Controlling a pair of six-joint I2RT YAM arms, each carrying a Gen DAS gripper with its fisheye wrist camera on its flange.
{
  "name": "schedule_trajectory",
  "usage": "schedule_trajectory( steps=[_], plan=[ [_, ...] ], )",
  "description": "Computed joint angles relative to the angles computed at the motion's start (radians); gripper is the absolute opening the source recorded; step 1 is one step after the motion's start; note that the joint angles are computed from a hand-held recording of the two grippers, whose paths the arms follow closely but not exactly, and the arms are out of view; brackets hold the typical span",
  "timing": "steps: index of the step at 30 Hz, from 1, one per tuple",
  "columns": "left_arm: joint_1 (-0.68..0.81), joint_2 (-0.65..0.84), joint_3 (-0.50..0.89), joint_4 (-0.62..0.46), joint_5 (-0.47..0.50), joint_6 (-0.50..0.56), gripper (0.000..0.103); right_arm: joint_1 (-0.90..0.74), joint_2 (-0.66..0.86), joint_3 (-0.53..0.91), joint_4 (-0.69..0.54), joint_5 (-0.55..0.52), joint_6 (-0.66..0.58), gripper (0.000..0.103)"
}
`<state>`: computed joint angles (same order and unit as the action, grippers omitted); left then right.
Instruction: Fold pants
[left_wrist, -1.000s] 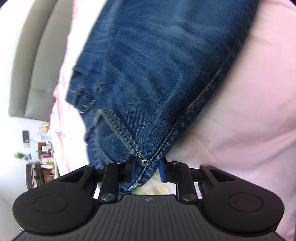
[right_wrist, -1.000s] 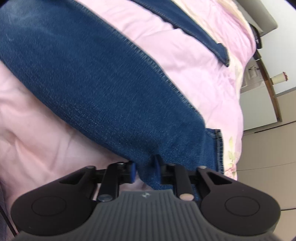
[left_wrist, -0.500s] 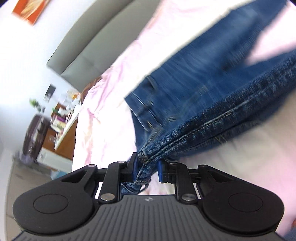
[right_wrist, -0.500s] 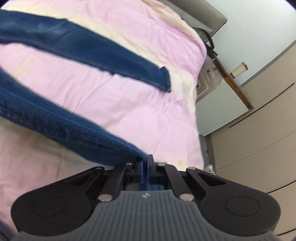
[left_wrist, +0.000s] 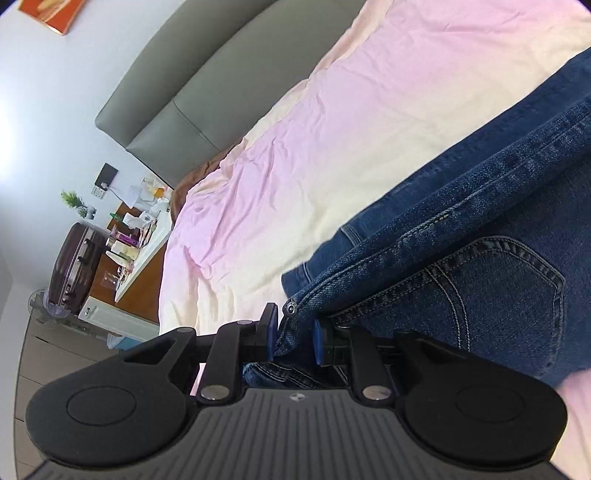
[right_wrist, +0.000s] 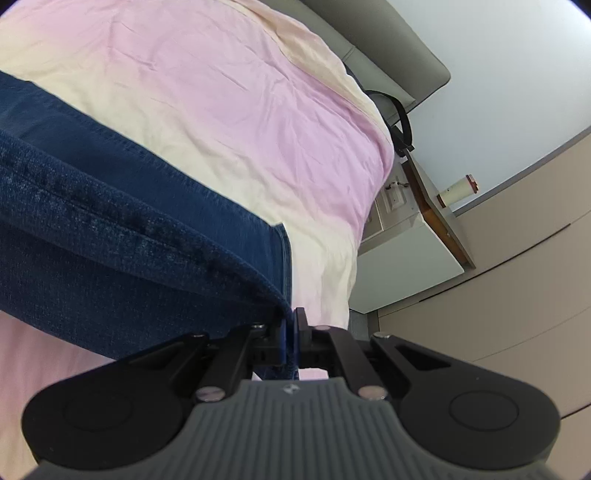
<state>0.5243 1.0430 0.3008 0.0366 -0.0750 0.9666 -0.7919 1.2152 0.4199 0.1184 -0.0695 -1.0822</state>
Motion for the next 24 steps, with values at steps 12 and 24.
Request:
schedule_trajectory(
  steps=[12, 24],
  plan=[
    [-0.166, 0.621, 0.089, 0.441, -0.176, -0.063, 0.018, 0.365, 0.699, 0.271, 0.393, 0.374, 0.06, 0.0],
    [-0.225, 0.647, 0.288, 0.241, -0.201, -0.142, 0.018, 0.429, 0.755, 0.491, 0.14, 0.452, 0.127, 0.0]
  ],
)
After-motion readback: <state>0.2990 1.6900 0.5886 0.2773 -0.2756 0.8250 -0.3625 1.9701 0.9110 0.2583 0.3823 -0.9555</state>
